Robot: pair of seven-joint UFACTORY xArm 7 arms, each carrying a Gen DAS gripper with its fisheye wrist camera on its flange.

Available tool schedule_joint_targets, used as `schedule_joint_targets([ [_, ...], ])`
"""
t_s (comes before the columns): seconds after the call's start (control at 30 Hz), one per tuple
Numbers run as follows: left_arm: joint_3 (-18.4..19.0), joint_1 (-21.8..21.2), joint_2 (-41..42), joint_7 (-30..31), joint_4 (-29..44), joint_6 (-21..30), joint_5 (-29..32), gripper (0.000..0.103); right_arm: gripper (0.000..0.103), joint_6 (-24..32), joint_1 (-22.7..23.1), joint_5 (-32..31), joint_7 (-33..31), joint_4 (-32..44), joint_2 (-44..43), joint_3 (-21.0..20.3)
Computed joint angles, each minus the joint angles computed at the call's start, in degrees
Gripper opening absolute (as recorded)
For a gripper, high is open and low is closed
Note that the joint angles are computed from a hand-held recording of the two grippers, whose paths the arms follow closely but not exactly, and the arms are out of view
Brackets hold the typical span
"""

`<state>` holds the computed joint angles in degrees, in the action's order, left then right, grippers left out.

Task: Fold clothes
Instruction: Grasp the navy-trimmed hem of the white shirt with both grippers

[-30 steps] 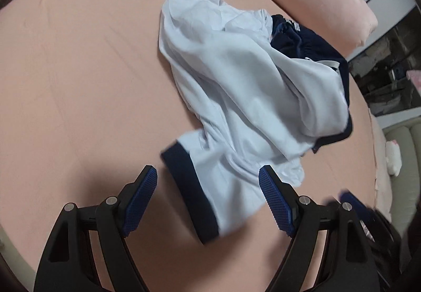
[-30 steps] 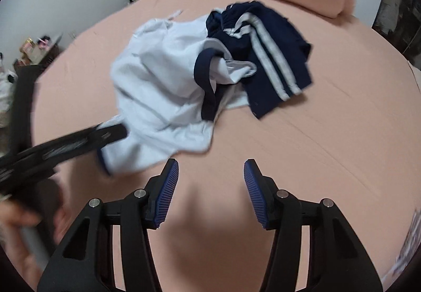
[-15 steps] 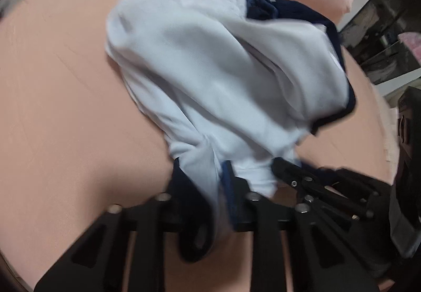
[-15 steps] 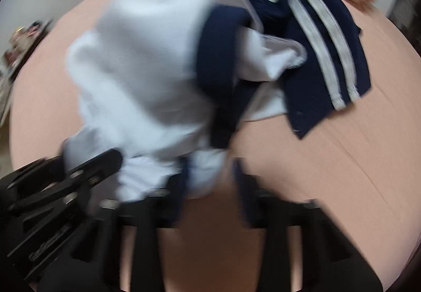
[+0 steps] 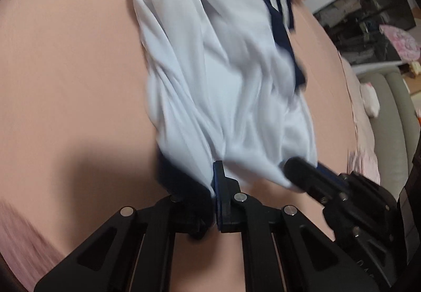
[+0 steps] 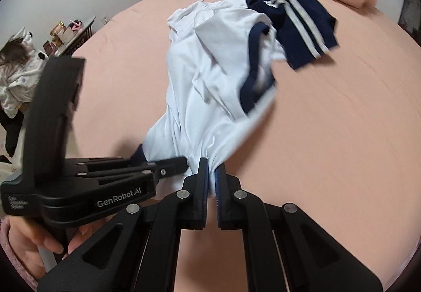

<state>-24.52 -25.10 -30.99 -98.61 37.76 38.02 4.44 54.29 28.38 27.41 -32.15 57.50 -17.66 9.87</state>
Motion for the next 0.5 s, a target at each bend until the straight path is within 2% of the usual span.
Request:
schedule_joint_targets([
  [0.03,-0.8,-0.3,2.2,-0.1,1.6,-0.5,-0.2,0.008,0.003,-0.2,0.3,0.4,0.5,-2.6,-2.6,0.3],
  [0.07,-0.2,-0.8,4.0,1.4,2.7,-1.0,-0.2,0.008,0.003,1.0,0.2,0.3,0.1,-4.7,-5.3,-0.5],
  [0.13,-2.2,-1.2,10.0,2.1,7.9,0.2,1.6,0.008,0.003,2.1,-0.1,0.2,0.5,-6.6,-8.2,-1.5],
  [0.23,-7.6,-2.0,17.7,-5.1,17.6,6.2,8.3,0.008,0.003,4.5,-0.8,1.2,0.7,-10.2,-12.5,-3.9],
  [0.27,-7.3,-2.4,18.1,-7.1,18.4,6.7,9.3,0.008,0.003,5.1,-1.2,1.5,0.7,-11.1,-13.4,-4.7],
  [0.33,-6.3,-3.0,17.3,-10.6,17.6,4.5,11.1,0.011,0.004,5.8,-2.0,2.2,1.1,-11.1,-13.4,-5.5],
  [0.4,-6.1,-3.7,17.7,-12.3,19.5,8.3,14.0,0.025,0.005,5.8,-2.4,3.0,2.1,-8.8,-11.7,-5.5],
  [0.47,-4.2,-4.0,18.5,-11.6,21.1,10.2,15.8,0.032,0.008,4.2,-3.0,3.1,2.8,-7.1,-9.8,-4.9],
  [0.5,-3.2,-4.2,18.6,-11.7,21.4,10.0,16.5,0.035,0.015,3.2,-3.4,3.1,3.4,-6.3,-8.8,-4.6],
])
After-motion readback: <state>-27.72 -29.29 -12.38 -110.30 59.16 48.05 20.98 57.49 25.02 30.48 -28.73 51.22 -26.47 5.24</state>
